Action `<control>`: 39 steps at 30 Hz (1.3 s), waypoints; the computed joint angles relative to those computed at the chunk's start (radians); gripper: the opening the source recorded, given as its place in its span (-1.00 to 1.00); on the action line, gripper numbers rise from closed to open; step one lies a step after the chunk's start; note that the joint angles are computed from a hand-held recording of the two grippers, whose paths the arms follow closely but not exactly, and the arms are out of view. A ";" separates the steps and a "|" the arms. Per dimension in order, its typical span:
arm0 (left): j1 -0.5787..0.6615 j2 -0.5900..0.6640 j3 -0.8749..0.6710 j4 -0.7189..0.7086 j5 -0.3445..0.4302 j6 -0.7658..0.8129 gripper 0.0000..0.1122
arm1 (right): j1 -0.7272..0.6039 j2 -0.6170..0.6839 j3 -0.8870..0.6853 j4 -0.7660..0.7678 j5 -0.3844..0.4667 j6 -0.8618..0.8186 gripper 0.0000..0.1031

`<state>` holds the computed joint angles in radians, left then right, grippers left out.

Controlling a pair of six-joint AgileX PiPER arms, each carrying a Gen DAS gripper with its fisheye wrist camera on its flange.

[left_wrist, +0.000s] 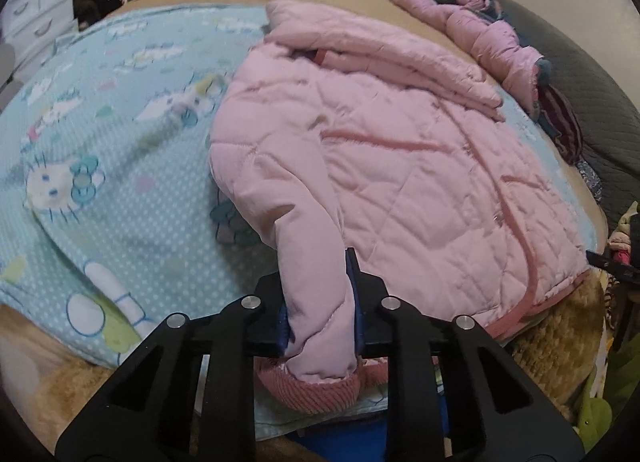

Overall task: Fold large clothes
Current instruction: 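Grasp the ribbed hem with the left tool while the right tool grasps it too, then lift the hem with both tools and fold it toward the collar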

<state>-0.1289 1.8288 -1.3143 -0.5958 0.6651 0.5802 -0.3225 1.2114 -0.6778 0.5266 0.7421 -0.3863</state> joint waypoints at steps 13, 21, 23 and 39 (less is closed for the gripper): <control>-0.001 -0.029 -0.039 -0.100 -0.017 0.052 -0.78 | -0.026 0.042 0.015 0.119 -0.001 -0.156 -0.04; -0.017 -0.031 -0.072 -0.089 -0.031 0.047 -0.78 | -0.054 -0.110 -0.019 0.249 -0.006 -0.301 -0.52; -0.022 -0.036 -0.080 -0.081 -0.036 0.043 -0.78 | -0.077 -0.110 -0.039 0.307 0.003 -0.343 -0.54; -0.056 0.009 -0.288 -0.005 -0.055 -0.056 -0.80 | -0.051 -0.003 -0.235 0.512 -0.150 -0.417 -0.60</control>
<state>-0.1852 1.8378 -1.6018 -0.6007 0.6105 0.5246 -0.3734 1.2084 -0.9123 1.0382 0.5922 -0.8032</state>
